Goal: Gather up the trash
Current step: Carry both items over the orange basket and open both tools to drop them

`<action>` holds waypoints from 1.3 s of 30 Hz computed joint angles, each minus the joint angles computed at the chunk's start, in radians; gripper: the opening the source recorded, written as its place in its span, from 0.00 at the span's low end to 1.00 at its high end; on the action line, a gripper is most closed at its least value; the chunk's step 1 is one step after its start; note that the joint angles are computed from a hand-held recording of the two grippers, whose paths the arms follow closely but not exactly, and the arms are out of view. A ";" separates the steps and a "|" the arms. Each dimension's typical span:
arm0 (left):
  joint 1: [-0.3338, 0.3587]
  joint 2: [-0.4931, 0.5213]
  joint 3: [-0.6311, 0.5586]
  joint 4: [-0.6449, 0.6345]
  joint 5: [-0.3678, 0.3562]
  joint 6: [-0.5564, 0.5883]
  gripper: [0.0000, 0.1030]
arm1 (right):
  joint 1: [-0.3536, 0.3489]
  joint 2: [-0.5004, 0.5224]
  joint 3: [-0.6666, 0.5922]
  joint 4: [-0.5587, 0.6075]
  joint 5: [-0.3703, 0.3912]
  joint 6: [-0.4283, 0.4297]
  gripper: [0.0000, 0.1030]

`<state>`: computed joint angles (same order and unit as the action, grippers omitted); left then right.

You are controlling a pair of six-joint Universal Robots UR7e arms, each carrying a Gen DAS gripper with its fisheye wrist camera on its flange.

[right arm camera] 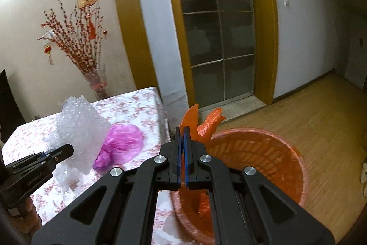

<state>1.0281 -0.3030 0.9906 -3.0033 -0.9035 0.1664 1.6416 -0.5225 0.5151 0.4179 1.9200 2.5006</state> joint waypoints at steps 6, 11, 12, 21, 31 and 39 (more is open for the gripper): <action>-0.009 0.052 -0.075 0.071 -0.047 -0.004 0.14 | -0.019 -0.045 0.058 -0.041 0.006 0.001 0.01; -0.019 0.097 -0.138 0.134 -0.086 -0.016 0.14 | -0.036 -0.063 0.069 -0.046 0.014 0.013 0.01; -0.020 0.107 -0.153 0.147 -0.095 -0.017 0.14 | -0.039 -0.066 0.070 -0.046 0.015 0.015 0.01; -0.024 0.190 -0.281 0.260 -0.160 -0.034 0.14 | -0.066 -0.082 0.058 -0.038 0.025 0.047 0.01; -0.020 0.289 -0.436 0.383 -0.165 -0.059 0.35 | -0.087 -0.042 -0.027 0.018 0.056 0.078 0.26; -0.014 0.241 -0.332 0.304 -0.068 -0.059 0.48 | -0.102 -0.080 0.029 -0.017 0.071 0.120 0.33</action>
<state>1.0138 -0.0623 0.6591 -2.6993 -0.9711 0.1069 1.5394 -0.6021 0.5441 0.4012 1.9907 2.6201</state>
